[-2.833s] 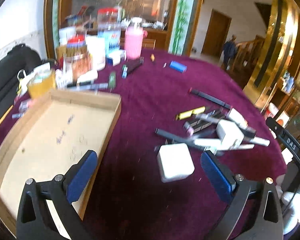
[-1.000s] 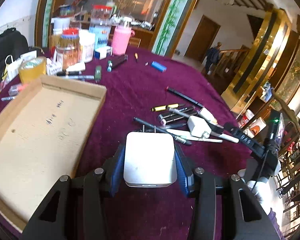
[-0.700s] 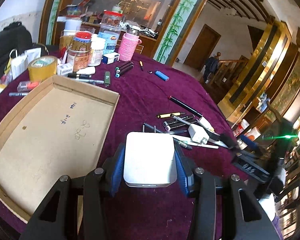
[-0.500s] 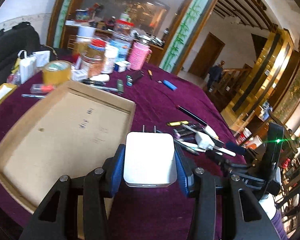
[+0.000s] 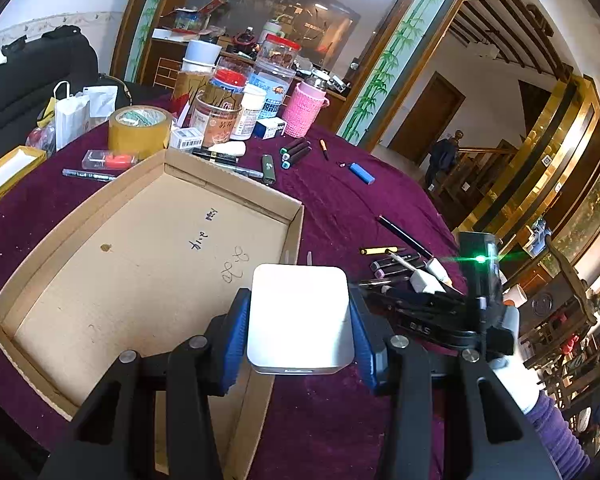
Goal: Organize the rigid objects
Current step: 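Grasp a black pen with the right tool while the left tool carries the charger, then release the charger and black pen into the box from both tools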
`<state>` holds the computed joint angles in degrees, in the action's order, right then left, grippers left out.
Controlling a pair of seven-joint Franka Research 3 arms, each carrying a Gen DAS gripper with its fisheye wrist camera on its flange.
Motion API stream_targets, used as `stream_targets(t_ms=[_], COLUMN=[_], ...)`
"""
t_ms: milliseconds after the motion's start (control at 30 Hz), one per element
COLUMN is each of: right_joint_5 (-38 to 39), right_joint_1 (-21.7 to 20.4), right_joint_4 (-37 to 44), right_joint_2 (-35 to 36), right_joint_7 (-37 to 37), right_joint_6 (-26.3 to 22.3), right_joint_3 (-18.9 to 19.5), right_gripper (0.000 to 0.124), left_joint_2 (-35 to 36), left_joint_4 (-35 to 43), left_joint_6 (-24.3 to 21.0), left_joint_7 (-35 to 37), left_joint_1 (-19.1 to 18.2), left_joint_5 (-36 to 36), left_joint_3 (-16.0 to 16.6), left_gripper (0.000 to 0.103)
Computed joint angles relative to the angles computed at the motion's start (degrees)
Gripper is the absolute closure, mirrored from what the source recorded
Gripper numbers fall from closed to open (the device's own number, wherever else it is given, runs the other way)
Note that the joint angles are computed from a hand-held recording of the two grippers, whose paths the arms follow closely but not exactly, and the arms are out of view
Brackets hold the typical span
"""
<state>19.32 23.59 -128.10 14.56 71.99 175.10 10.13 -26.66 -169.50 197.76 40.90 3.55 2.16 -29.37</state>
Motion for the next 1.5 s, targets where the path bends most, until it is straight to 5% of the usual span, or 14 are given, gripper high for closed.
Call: stream_targets(t_ms=[133, 300, 500, 767, 900, 1067, 1233, 1400, 1500], right_joint_5=[11.1, 4.2, -6.7, -5.7, 7.0, 40.5, 60.4, 64.5, 63.3], right_joint_1=[-6.3, 0.3, 5.9, 3.3, -4.1, -17.7, -19.3, -17.1, -14.7], right_joint_4=[1.0, 0.5, -0.1, -3.9, -5.2, -4.6, -2.7, 0.4, 5.1], right_joint_2=[-0.6, -0.9, 0.0, -1.9, -3.1, -5.9, -9.9, -10.5, -6.7], right_joint_7=[-10.5, -6.2, 0.6, 0.2, -7.9, -34.1, -48.3, -46.8, -42.2], right_joint_6=[-7.1, -6.6, -3.7, -0.3, 1.3, 1.4, -6.6, -16.0, -19.1], right_joint_3=[7.7, 1.4, -4.1, -0.9, 7.7, 23.9, 24.2, 20.6, 18.8], right_gripper=[0.096, 0.096, 0.095, 0.102, 0.114, 0.114, 0.113, 0.113, 0.113], left_joint_2=[2.8, 4.9, 4.4, 1.6, -2.1, -7.0, -7.3, -3.5, -1.7], left_joint_4=[0.6, 0.9, 0.6, 0.4, -0.6, -2.1, -2.0, -0.2, 2.6], left_joint_6=[1.4, 2.0, 1.5, -0.7, -2.9, -6.0, -7.0, -7.1, -8.8], left_joint_7=[0.5, 1.7, 3.0, 2.6, 1.4, -1.7, -3.3, -1.0, 0.2], left_joint_1=[-0.6, -3.0, -2.7, -2.0, -0.1, 2.4, 3.0, -1.9, 2.5], left_joint_5=[0.4, 0.5, -1.3, -1.7, -1.1, 1.2, 5.2, 9.4, 10.3], left_joint_3=[2.0, 5.4, 4.8, 2.4, 0.5, -0.9, 1.3, 11.8, 9.0], left_gripper=[0.057, 0.057, 0.057, 0.057, 0.057, 0.057, 0.057, 0.057, 0.057])
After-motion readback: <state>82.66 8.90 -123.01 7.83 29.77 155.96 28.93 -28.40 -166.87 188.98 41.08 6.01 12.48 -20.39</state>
